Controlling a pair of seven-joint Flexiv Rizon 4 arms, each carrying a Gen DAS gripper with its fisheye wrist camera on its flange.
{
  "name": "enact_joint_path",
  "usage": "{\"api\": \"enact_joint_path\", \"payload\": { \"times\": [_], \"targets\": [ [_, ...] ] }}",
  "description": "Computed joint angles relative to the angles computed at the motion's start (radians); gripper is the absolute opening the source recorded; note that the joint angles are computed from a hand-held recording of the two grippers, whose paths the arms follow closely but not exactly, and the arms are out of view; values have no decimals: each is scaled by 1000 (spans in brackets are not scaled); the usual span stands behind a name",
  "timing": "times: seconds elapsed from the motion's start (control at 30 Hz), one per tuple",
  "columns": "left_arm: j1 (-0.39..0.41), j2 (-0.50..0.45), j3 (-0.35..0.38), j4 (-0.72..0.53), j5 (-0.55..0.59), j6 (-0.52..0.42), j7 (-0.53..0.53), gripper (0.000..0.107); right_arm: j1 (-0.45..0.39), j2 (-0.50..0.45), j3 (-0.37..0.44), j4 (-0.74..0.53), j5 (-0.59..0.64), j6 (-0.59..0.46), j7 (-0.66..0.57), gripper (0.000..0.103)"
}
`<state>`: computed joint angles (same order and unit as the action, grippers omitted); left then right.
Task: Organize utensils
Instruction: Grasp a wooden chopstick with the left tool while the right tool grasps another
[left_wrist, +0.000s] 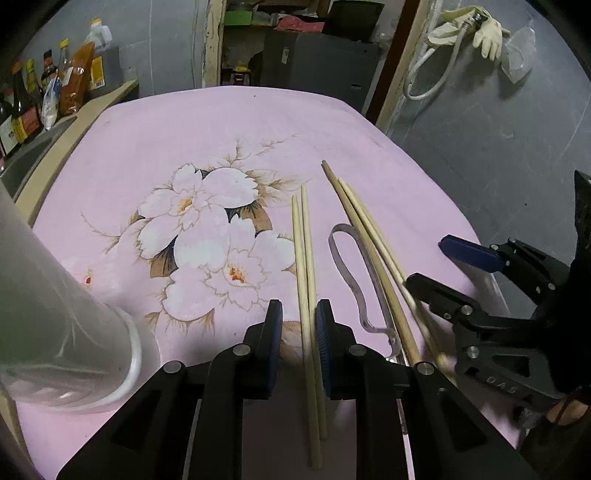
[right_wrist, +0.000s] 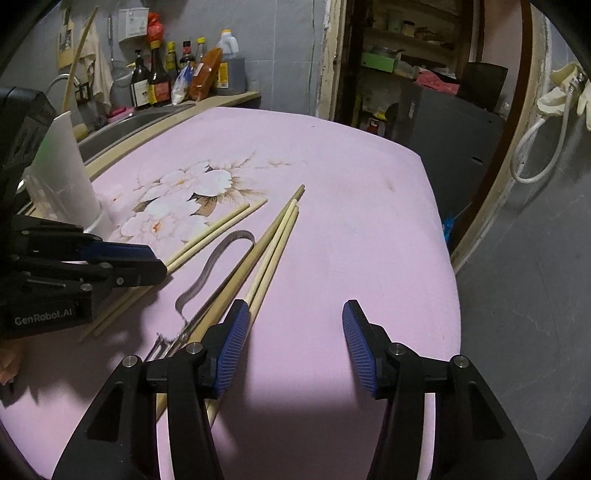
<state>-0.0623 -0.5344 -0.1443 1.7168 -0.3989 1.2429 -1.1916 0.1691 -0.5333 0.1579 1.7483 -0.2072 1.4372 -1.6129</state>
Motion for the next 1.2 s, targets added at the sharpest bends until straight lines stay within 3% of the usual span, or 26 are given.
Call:
{"api": "enact_joint_path", "payload": {
  "times": [0.27, 0.43, 0.7, 0.77, 0.83, 1.03, 1.2],
  "targets": [
    [-12, -18, 10, -35, 0, 4, -36, 15, 28, -30, -30, -46, -26, -20, 19, 50],
    [-41, -36, 47, -80, 57, -34, -86, 12, 50, -46, -64, -73, -49, -30, 51, 49],
    [-40, -65, 45, -149, 89, -107, -93, 12, 46, -39, -66, -64, -71, -52, 35, 45],
    [-45, -73, 52, -169, 101, -125, -95, 12, 47, -36, -68, -64, -73, -55, 37, 38],
    [-52, -83, 58, -193, 114, -144, -99, 12, 54, -34, -83, -61, -81, -45, 49, 19],
    [-44, -113, 52, -259, 104, -234, -102, 10, 13, -60, -19, -134, -30, -134, 28, 15],
    [-43, -103, 49, -244, 108, -232, -97, 6, -50, -93, 76, -258, 112, -296, -18, 16]
  ]
}}
